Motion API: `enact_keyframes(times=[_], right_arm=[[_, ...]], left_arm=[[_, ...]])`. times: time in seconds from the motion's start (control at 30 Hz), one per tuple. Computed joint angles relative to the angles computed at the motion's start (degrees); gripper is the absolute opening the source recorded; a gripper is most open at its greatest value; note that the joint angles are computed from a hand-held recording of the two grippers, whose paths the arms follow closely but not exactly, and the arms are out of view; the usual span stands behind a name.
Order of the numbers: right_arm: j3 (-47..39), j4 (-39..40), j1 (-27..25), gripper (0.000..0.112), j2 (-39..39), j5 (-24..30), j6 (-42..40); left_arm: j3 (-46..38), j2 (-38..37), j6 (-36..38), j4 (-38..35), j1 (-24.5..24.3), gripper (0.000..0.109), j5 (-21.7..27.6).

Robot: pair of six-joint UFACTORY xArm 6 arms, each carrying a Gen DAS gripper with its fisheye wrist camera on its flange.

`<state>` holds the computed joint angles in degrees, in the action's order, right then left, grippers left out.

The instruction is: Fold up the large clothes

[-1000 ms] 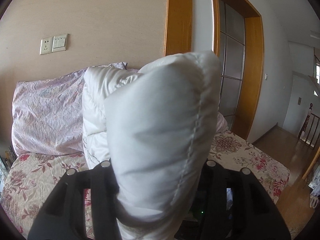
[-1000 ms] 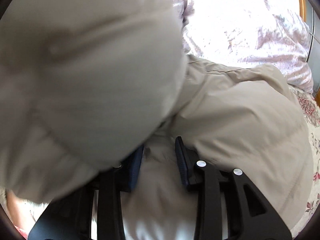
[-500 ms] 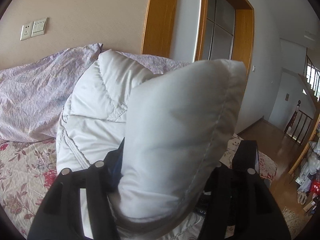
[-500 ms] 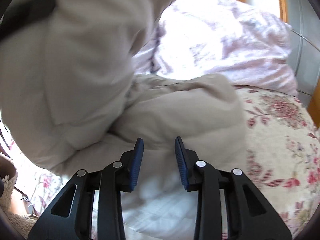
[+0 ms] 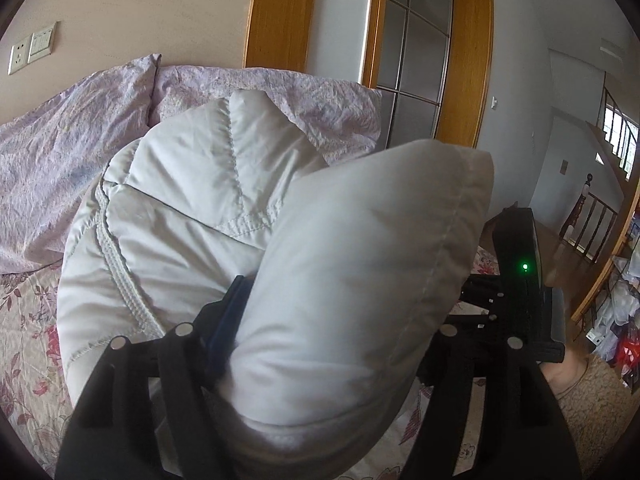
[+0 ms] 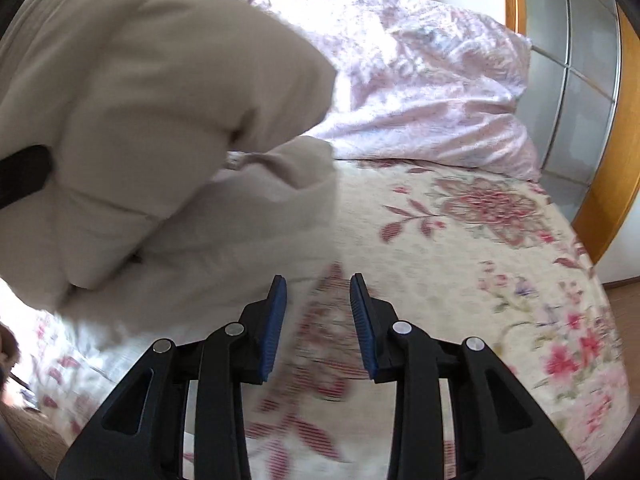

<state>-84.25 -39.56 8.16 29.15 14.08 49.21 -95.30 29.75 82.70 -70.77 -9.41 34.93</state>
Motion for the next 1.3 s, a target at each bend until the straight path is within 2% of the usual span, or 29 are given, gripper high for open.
enact_keyframes(times=[0.13,0.4,0.6,0.83,1.0,1.1,1.17,1.23,1.3], right_arm=[[1.22,0.08,-1.63,0.034,-0.53,2.7,-0.92],[2.6,3.6,-3.95,0.034,-0.11,4.1,-4.52],[2.15,6.08,-4.44,0.034,0.97,5.17,-7.42],[1.99,6.83,-5.12,0.034,1.66,5.9,-7.59],[3.02,6.42,-5.66,0.034,1.2,5.15,-6.14],[3.64,5.77,-5.92,0.034,0.72,4.81,-5.08],[4.16,5.43,-6.09,0.034,0.37,4.47,-4.4],[4.54,5.16,-6.25,0.034,0.08,4.38,-3.78],[4.77,4.96,-6.4,0.034,-0.09,4.29,-3.24]], left_arm=[[-0.28,0.5,-0.99,1.36,-1.05,0.074,-0.53],[0.43,0.84,-1.87,3.88,-3.29,0.085,-1.85],[0.26,0.74,-3.19,5.97,-3.84,0.094,0.6],[2.4,-2.08,-3.02,7.48,-5.0,0.097,0.47],[5.68,-6.75,1.82,3.03,-2.63,0.098,5.45],[5.5,-8.12,1.66,0.46,0.15,0.098,8.27],[4.49,-7.98,0.53,-0.65,1.66,0.098,7.38],[2.85,-7.02,-0.52,-1.16,2.48,0.098,3.87],[-0.76,-4.45,-4.64,0.47,3.4,0.098,1.46]])
